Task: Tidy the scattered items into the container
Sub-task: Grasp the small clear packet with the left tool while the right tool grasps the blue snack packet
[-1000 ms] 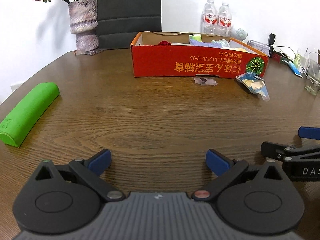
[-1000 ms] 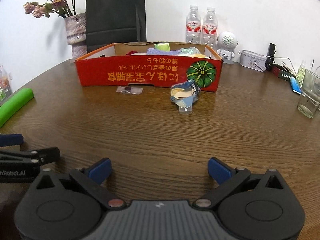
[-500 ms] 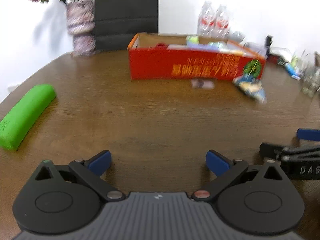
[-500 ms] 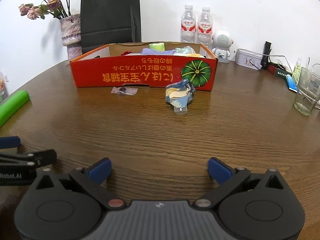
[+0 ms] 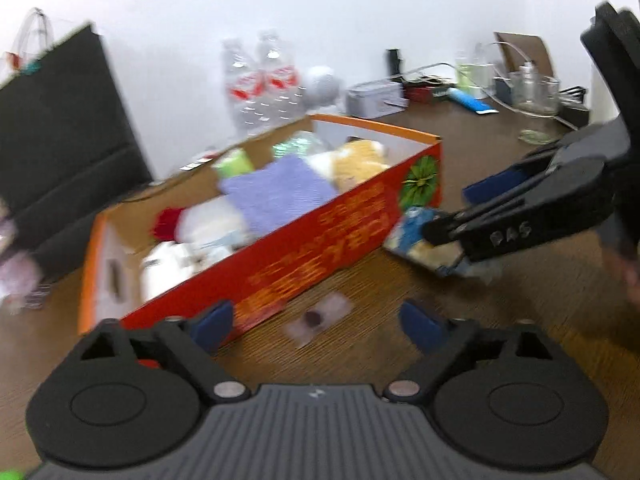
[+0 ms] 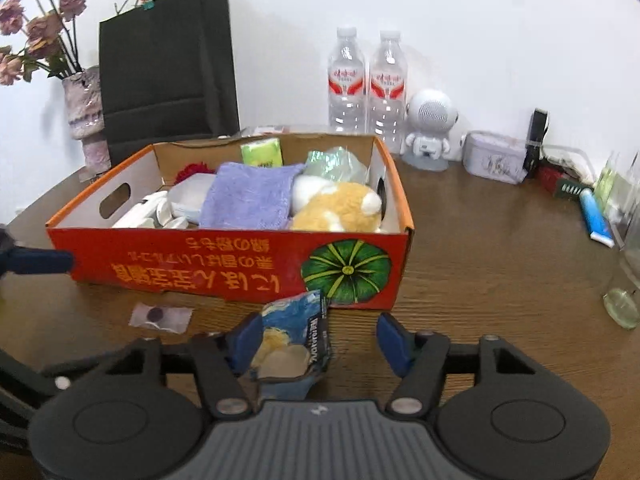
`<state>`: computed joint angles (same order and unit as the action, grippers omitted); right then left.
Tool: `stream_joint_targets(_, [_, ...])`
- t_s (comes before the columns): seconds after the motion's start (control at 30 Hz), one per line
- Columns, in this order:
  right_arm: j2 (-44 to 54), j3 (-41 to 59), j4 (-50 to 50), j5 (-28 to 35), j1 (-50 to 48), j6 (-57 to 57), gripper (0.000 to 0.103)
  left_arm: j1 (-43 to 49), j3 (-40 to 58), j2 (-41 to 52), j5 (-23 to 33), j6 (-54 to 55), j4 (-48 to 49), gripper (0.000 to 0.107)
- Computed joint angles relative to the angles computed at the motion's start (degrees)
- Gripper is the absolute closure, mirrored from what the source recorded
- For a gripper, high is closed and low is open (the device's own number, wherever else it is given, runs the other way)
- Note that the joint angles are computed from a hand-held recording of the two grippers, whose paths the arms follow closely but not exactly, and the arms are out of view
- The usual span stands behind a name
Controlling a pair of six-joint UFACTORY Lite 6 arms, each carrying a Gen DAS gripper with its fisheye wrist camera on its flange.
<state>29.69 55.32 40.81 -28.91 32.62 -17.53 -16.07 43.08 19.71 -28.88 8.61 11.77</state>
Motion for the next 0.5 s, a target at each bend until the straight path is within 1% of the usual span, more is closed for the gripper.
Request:
stream_joint_targets(0.03, [0.86, 0.37, -3.13, 0.78, -0.86, 2.77, 0.055, 0.32, 2.11, 1.73, 1.59, -2.36, 1.77, 0.048])
stream_joint_targets(0.07, [1.51, 0.63, -5.97, 1.41, -1.55, 5.28, 0.057, 0.70, 4.72, 3.68, 3.70, -5.20, 3.51, 0.065])
stream_joint_targets(0.13, [1.91, 0.42, -11.23, 1.65, -2.69, 10.45, 0.063, 1.86, 9.56, 7.81, 6.78, -11.35, 7.51, 0.079])
stream_joint_targets(0.17, [1.74, -0.12, -13.49, 1.15, -3.00, 12.81, 0.065, 2.60, 10.84, 9.19, 7.06, -14.05, 9.82, 0.079])
stream_joint_targets(0.23, [1.22, -1.21, -16.50, 0.04, -3.21, 15.77, 0.071, 4.06, 11.43, 10.44, 5.59, -18.79, 14.46, 0.080])
stream_joint_targets(0.3, [0.61, -2.12, -16.95, -0.44, -2.57, 16.01, 0.072, 4.40, 11.45, 10.59, 5.32, -20.49, 16.24, 0.082])
stream_joint_targets(0.4, [0.58, -2.38, -16.21, -0.86, -1.51, 14.65, 0.074, 2.95, 10.99, 9.98, 6.12, -17.62, 12.85, 0.086])
stream_joint_targets(0.43, [0.63, -2.35, -15.67, -0.94, -1.16, 14.05, 0.077, 2.51, 11.16, 9.89, 6.52, -17.95, 12.97, 0.087])
stream_joint_targets(0.47, [0.57, -2.40, -15.36, -0.99, -0.91, 13.81, 0.079, 1.95, 11.45, 10.02, 6.75, -17.34, 12.30, 0.086])
stream_joint_targets(0.5, [0.38, -2.66, -15.61, -1.11, -0.84, 14.17, 0.081, 1.11, 11.78, 10.40, 6.71, -14.33, 9.22, 0.085])
